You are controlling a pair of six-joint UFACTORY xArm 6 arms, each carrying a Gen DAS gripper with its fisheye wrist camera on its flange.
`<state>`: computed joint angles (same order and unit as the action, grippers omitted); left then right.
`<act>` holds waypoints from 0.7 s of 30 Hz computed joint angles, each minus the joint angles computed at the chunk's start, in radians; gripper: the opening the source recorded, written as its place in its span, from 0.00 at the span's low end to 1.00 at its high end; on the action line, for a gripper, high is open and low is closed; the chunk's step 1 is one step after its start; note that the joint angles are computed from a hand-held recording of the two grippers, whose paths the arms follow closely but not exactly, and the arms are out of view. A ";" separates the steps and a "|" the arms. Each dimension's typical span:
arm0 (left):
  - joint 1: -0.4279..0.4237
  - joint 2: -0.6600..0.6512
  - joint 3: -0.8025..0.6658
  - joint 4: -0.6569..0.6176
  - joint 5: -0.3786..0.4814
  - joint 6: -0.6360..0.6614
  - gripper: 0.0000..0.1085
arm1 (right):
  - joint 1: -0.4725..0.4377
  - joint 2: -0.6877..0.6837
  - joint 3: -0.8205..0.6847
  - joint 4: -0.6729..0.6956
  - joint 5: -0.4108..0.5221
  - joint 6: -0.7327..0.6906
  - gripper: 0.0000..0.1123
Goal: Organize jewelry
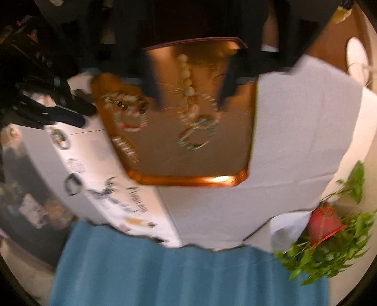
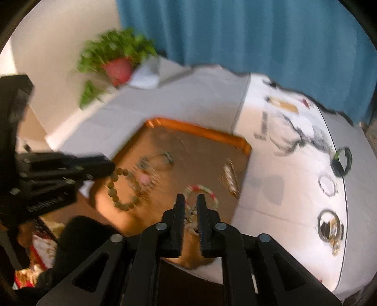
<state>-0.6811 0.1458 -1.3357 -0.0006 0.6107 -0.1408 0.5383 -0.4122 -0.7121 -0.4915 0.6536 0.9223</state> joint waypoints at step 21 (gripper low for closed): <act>-0.170 -0.449 0.454 0.213 0.033 -0.389 0.86 | 0.470 -0.334 0.158 -0.170 0.419 0.421 0.65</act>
